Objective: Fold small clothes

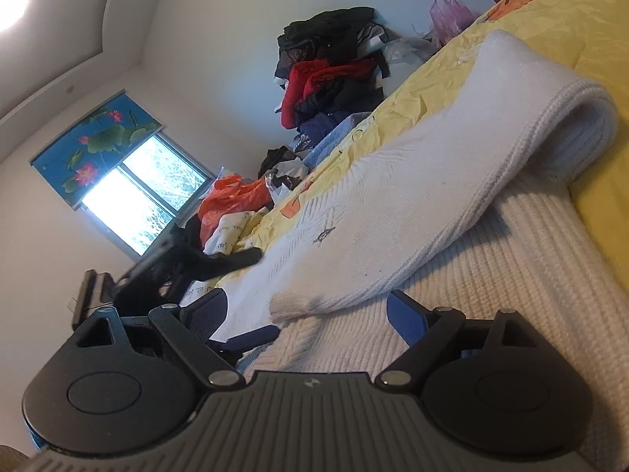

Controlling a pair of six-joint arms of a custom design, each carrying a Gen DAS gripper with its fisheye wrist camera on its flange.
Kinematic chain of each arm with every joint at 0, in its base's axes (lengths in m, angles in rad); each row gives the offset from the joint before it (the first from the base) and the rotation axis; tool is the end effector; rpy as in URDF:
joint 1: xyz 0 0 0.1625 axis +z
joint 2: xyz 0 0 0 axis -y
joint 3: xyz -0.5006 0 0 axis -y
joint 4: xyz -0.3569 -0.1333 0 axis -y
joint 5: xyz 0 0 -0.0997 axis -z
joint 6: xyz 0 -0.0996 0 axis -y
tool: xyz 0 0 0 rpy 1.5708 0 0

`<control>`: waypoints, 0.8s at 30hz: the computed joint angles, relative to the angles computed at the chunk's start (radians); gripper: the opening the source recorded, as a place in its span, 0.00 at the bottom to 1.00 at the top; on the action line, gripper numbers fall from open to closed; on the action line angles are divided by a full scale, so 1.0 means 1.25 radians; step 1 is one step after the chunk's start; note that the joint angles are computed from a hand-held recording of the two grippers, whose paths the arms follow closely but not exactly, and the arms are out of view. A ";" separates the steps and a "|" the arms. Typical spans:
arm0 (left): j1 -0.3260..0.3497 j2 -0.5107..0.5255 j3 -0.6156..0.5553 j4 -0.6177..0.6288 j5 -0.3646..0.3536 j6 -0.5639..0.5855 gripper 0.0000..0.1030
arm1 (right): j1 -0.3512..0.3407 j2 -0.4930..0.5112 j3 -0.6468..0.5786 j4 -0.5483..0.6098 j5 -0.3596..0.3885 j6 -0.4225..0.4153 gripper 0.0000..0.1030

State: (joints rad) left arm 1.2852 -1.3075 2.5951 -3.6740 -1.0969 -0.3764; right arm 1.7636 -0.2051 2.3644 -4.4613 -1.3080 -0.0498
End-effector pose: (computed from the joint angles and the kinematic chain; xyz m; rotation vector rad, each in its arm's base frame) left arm 0.0693 -0.3985 0.3150 -0.3997 2.6560 -1.3011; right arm 0.2387 -0.3920 -0.0374 -0.4561 2.6280 -0.9920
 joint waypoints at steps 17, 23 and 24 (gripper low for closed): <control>-0.234 0.030 0.057 -0.247 0.402 0.362 0.09 | 0.003 -0.003 0.009 0.003 0.002 -0.021 0.94; -0.159 -0.039 0.033 -0.212 0.457 0.446 0.09 | 0.003 -0.006 0.019 0.000 0.001 -0.029 0.95; -0.139 -0.040 0.033 -0.203 0.449 0.444 0.09 | 0.002 -0.006 0.020 0.000 0.002 -0.030 0.95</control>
